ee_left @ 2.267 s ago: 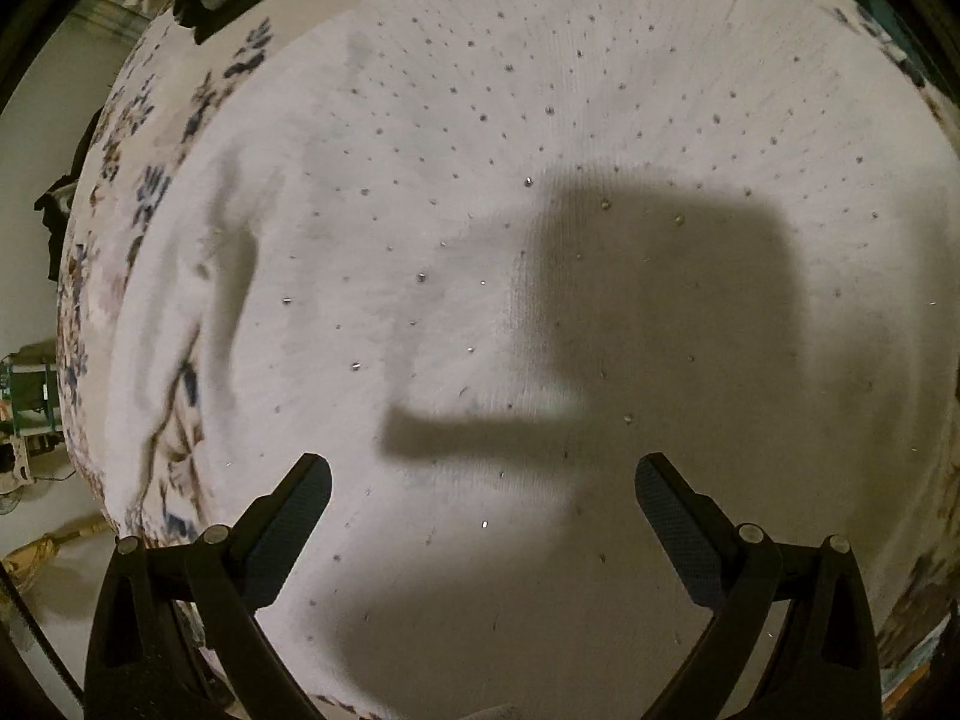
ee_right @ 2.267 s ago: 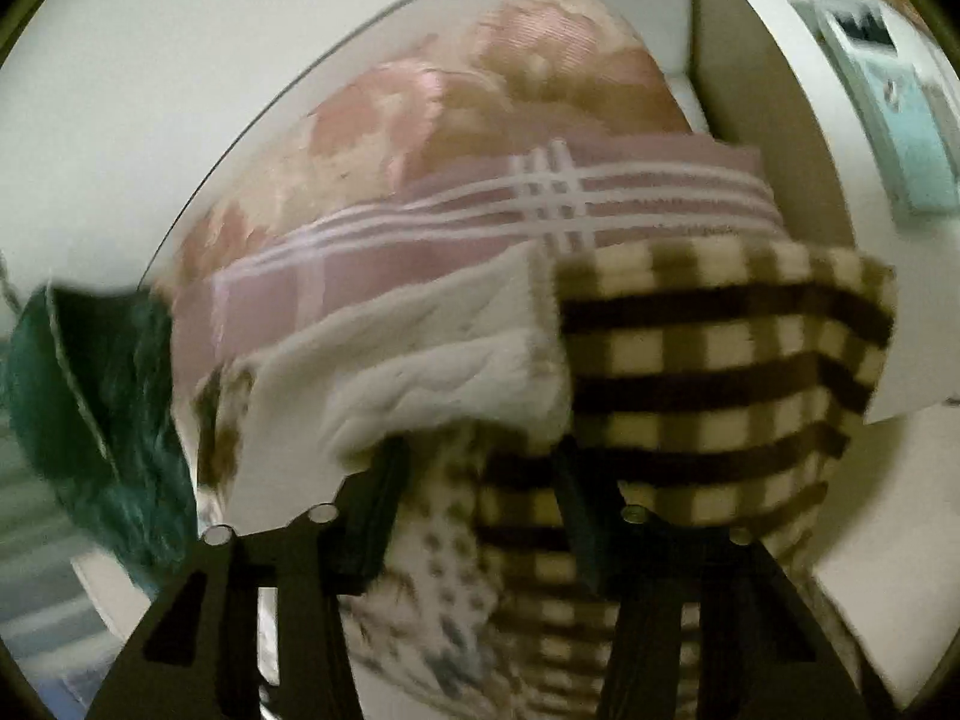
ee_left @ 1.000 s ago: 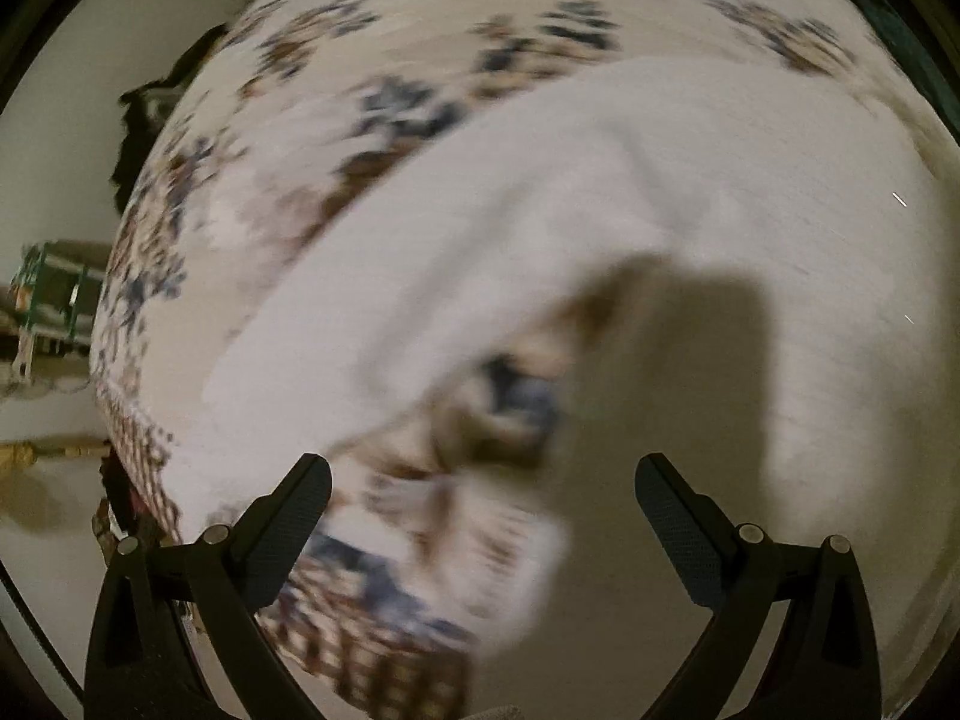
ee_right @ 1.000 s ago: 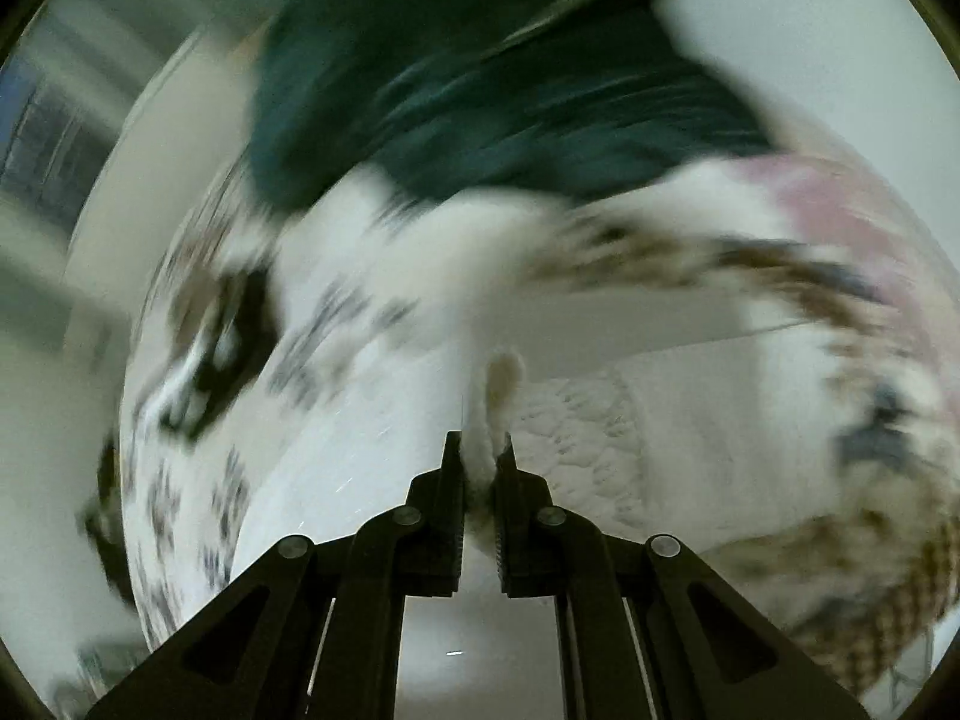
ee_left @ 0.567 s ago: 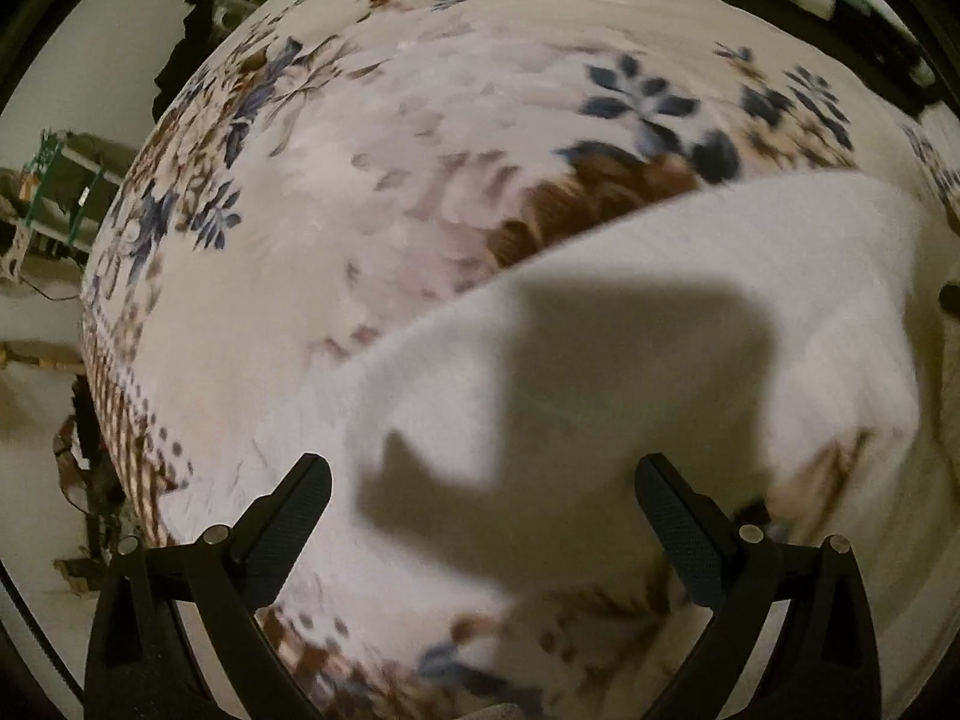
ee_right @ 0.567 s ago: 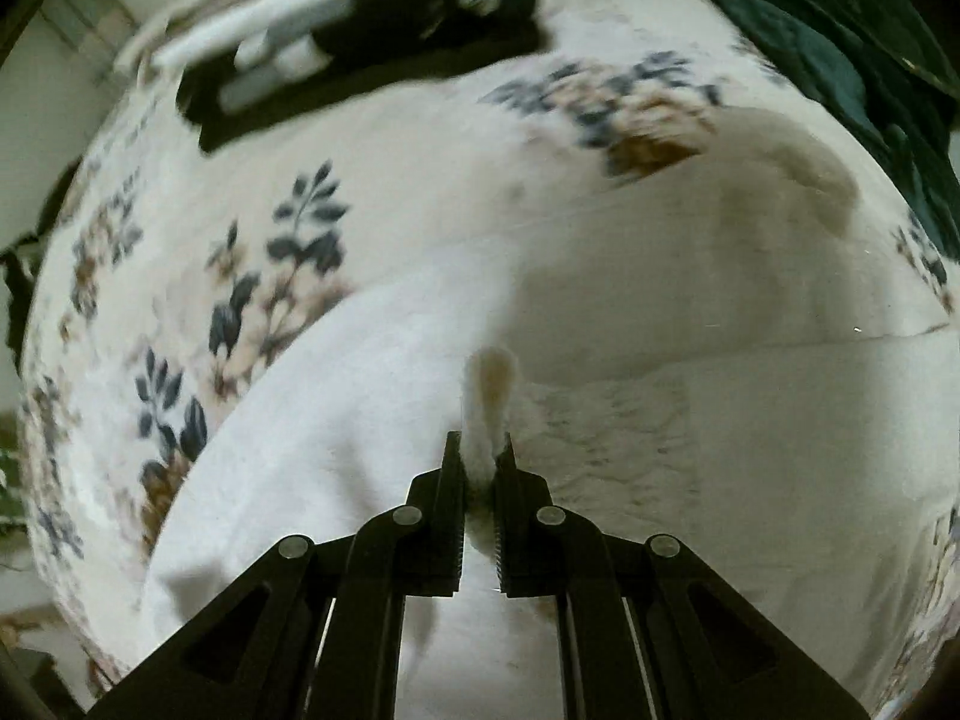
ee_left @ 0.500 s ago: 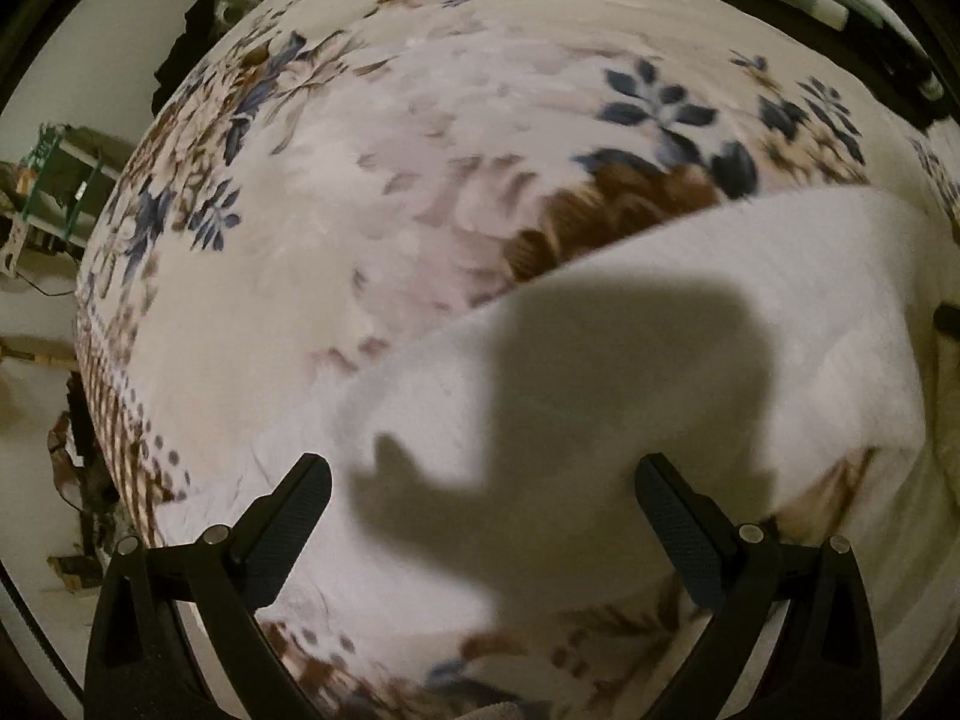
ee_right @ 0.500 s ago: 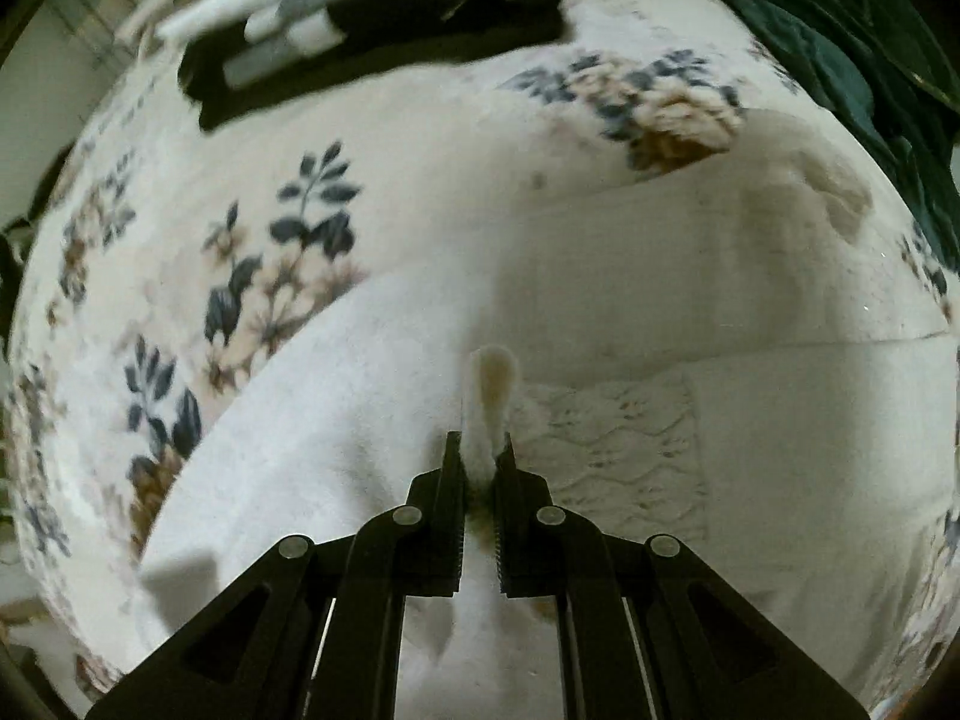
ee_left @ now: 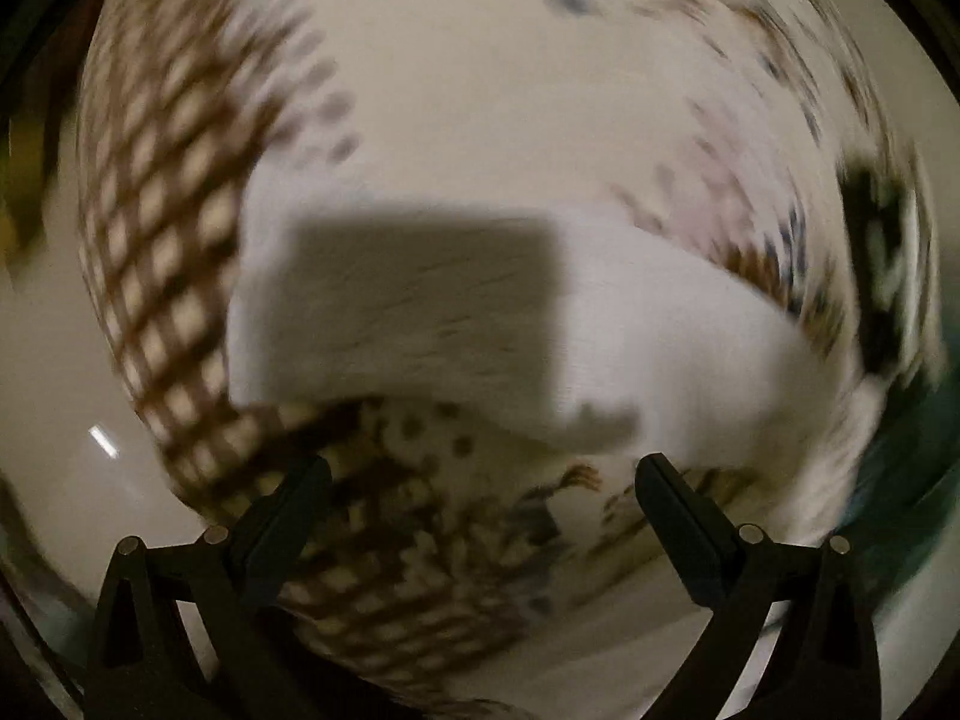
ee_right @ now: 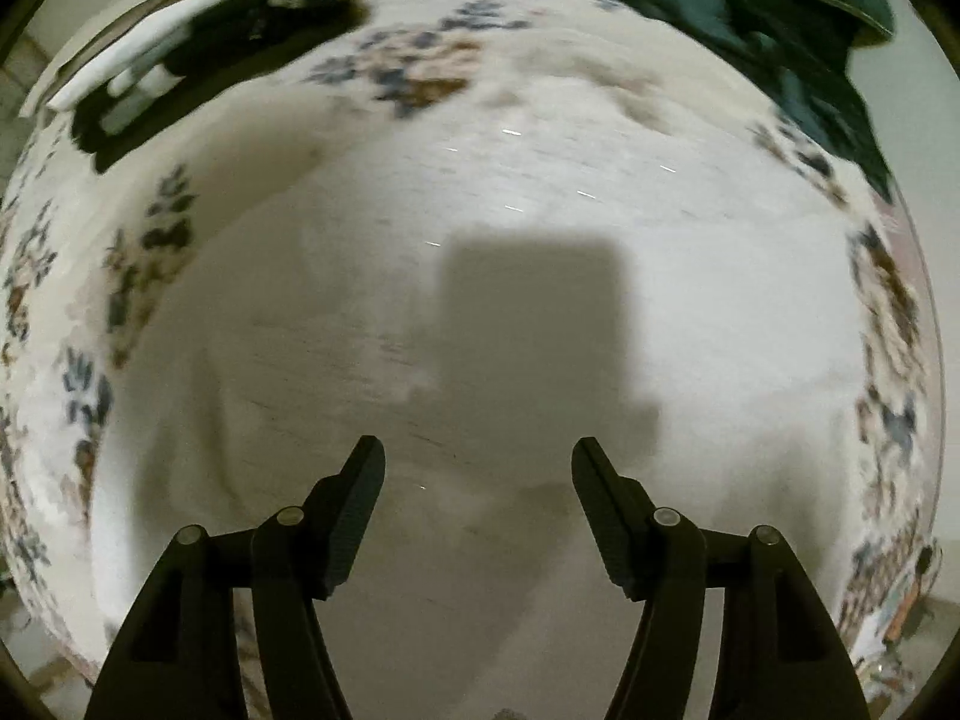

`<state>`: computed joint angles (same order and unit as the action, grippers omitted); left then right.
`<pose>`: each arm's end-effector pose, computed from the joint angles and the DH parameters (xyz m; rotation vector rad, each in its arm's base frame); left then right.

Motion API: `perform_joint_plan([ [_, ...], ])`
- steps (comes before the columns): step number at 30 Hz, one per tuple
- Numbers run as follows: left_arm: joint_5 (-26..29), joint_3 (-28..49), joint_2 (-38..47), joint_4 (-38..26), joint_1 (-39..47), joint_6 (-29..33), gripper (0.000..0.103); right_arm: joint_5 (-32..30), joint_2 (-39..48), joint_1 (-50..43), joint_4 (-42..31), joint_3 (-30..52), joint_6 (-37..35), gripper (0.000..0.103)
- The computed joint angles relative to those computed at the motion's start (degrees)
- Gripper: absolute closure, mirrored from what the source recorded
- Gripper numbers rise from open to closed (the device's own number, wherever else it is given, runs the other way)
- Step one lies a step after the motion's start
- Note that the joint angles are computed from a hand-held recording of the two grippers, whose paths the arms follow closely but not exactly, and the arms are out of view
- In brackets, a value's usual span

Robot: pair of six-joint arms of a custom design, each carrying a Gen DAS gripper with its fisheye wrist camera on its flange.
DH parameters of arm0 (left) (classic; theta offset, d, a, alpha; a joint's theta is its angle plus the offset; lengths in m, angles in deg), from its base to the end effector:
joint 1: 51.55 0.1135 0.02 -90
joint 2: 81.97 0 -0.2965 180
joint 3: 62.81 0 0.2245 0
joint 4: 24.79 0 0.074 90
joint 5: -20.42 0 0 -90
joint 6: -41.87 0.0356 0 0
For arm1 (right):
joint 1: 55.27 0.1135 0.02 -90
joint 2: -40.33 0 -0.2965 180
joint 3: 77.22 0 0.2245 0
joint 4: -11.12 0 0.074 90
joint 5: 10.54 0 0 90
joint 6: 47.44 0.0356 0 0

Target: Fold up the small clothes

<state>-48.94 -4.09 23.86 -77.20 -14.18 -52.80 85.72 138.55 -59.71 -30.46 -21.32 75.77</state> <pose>0.1951 0.1332 0.1284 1.1283 -2.8084 0.5997 0.2390 -0.0225 0.1470 0.9793 2.8453 -0.1196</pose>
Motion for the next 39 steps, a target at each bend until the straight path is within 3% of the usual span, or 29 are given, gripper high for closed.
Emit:
perform_joint_plan([
  [5, 7.6, -0.1, 10.7, 9.4, 8.5, -6.3, 0.011, 1.9, -1.8, -1.5, 1.1, -5.3, 1.3, 0.036],
  [6, 8.1, 0.0, 11.1, 12.1, 8.8, -9.0, 0.025, 2.1, -1.7, -1.5, 1.5, -6.0, 1.7, 0.036],
  [7, 7.5, 0.5, 11.3, 13.5, 8.8, -10.5, 0.049, 2.4, -1.6, -1.5, 1.8, -6.6, 2.1, 0.036],
  [8, 6.4, 0.7, 11.2, 15.0, 8.6, -12.1, 0.065, 2.9, -1.6, -1.5, 2.2, -7.2, 2.4, 0.036],
  [9, 5.2, 0.0, 10.5, 16.4, 8.3, -12.9, 0.093, 3.5, -1.1, -1.0, 2.4, -7.4, 2.8, 0.036],
  [11, 3.2, 0.2, 8.6, 18.6, 7.4, -13.2, 0.094, 6.2, 0.9, 0.5, 1.3, -6.0, 3.2, 0.035],
  [13, 0.3, 0.5, 5.6, 19.3, 5.2, -11.2, 0.094, 9.2, 2.8, 1.6, 0.6, -4.7, 2.7, 0.021],
  [15, -3.6, 0.3, 1.3, 20.3, 1.6, -7.5, 0.094, 12.2, 4.1, 2.4, 0.2, -3.4, 1.1, 0.020],
  [17, -7.2, -1.1, -3.3, 22.3, -3.3, -4.8, 0.095, 14.5, 4.1, 2.3, 0.6, -2.8, -1.2, 0.018],
  [19, -10.8, -0.9, -7.7, 22.7, -10.2, -3.1, 0.095, 15.5, 3.5, 2.0, 1.7, -3.1, -2.9, 0.009],
  [23, -15.8, 0.8, -13.3, 23.0, -26.8, -3.9, 0.095, 10.9, 0.7, -4.4, 6.1, -5.6, -9.6, 0.008],
  [28, -22.0, 5.3, -14.2, 21.2, -53.6, -13.2, 0.095, 2.7, -3.3, -20.3, 9.6, -9.3, -21.1, 0.008],
  [31, -24.6, 13.8, -7.3, 18.8, -69.2, -20.7, 0.095, -2.3, -4.3, -36.5, 9.3, -9.2, -33.4, 0.008],
  [35, -25.0, 26.4, 4.2, 16.6, -84.4, -28.7, 0.095, -6.9, 1.3, -58.2, 6.4, -2.3, -49.0, 0.008],
  [39, -23.8, 43.3, 17.4, 11.0, -93.6, -33.1, 0.095, -9.9, 9.9, -71.7, 0.9, 9.1, -56.1, 0.008],
])
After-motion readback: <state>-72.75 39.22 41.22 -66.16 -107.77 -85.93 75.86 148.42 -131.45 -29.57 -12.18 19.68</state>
